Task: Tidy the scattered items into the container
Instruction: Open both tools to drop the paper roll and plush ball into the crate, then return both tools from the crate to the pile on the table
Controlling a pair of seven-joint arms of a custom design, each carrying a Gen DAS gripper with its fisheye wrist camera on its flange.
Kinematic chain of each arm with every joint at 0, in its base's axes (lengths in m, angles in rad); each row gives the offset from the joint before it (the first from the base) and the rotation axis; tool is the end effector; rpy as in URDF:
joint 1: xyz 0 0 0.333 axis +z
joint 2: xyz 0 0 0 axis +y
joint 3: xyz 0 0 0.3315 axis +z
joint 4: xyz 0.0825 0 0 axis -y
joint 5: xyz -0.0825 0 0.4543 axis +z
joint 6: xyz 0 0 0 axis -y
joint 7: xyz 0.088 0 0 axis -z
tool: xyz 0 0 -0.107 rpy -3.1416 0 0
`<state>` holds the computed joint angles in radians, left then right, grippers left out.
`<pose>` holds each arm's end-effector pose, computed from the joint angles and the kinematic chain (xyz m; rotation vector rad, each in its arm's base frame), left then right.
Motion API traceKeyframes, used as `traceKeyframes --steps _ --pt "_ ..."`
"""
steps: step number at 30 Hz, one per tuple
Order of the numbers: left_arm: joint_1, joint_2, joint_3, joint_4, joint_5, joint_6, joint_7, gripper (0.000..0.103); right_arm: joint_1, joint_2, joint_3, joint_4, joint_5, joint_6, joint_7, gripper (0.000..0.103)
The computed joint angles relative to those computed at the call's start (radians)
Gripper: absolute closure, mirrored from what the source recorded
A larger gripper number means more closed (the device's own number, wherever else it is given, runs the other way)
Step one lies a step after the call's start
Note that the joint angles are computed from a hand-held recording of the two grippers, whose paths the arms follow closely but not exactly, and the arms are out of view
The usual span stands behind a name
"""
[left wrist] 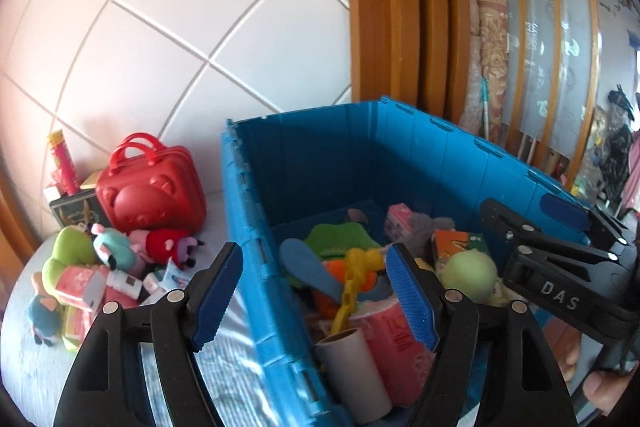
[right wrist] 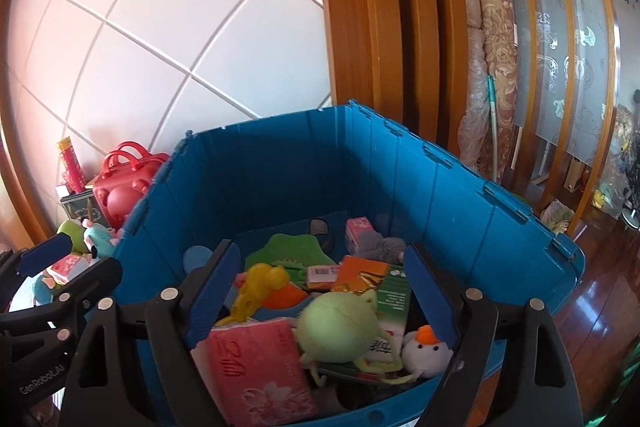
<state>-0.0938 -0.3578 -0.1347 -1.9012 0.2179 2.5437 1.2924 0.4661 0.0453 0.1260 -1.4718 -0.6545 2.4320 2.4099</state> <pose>0.5335 -0.1437 0.7810 -1.5373 1.6675 -0.9037 0.5708 0.3786 0.7725 -1.5736 1.5045 -0.8149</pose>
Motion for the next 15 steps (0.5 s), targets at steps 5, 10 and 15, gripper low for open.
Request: traceKeyframes --steps 5,10,15 --pt "0.044 -0.075 0.026 -0.068 0.019 0.003 -0.029 0.028 0.039 0.039 0.016 0.061 -0.025 0.027 -0.014 0.019" --pt "0.095 -0.166 0.074 -0.155 0.031 0.003 -0.028 0.028 0.118 0.11 0.019 0.159 -0.036 0.06 -0.042 0.019" --pt "0.149 -0.235 0.147 -0.238 0.022 -0.024 0.033 0.028 0.236 0.234 0.007 0.32 -0.039 0.044 -0.089 0.019"
